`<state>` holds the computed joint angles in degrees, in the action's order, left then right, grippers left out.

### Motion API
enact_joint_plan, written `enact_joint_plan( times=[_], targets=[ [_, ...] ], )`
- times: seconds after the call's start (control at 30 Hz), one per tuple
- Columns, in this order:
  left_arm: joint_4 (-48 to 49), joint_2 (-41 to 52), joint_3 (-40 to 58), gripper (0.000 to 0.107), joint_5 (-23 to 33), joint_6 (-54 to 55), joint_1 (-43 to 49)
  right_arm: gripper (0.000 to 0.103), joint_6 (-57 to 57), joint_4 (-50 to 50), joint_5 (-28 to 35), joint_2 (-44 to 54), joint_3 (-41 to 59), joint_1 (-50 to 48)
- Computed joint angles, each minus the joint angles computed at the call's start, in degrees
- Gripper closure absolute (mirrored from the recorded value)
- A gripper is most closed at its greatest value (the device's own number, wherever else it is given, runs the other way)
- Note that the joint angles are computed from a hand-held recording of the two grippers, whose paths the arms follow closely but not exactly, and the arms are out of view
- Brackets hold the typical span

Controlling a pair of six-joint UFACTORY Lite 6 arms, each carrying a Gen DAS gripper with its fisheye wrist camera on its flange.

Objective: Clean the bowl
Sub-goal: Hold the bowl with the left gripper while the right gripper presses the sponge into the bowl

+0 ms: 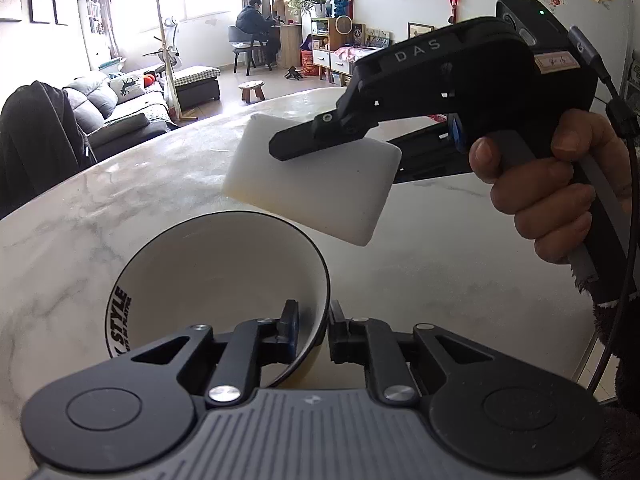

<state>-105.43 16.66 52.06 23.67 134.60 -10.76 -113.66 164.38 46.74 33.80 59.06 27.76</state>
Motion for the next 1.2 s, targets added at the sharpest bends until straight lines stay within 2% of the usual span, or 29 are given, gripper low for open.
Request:
enact_joint_plan(
  times=[0.27,0.53,0.73,0.83,0.9,1.2],
  targets=[
    [-3.19,-0.33,-0.41,0.09,-0.12,2.63,-0.85,0.077,1.51,-1.75,-2.14,2.87,3.84,0.61],
    [-0.79,1.89,2.0,0.09,-0.56,1.0,-0.61,0.079,4.45,-3.27,-3.42,7.37,6.79,0.56],
    [1.84,3.8,4.4,0.09,-0.63,-1.53,-0.03,0.081,5.03,-3.23,-2.7,7.74,7.27,0.52],
    [1.93,3.74,4.23,0.09,-0.36,-1.7,0.15,0.082,5.13,-2.33,3.61,7.01,5.16,-0.21],
    [1.92,4.02,4.53,0.09,-0.32,-1.63,0.19,0.082,5.88,-2.88,5.43,6.77,4.78,-0.65],
    [2.15,3.55,4.12,0.089,-0.04,-2.01,0.28,0.082,10.69,-4.89,3.97,10.97,7.86,-1.09]
  ],
)
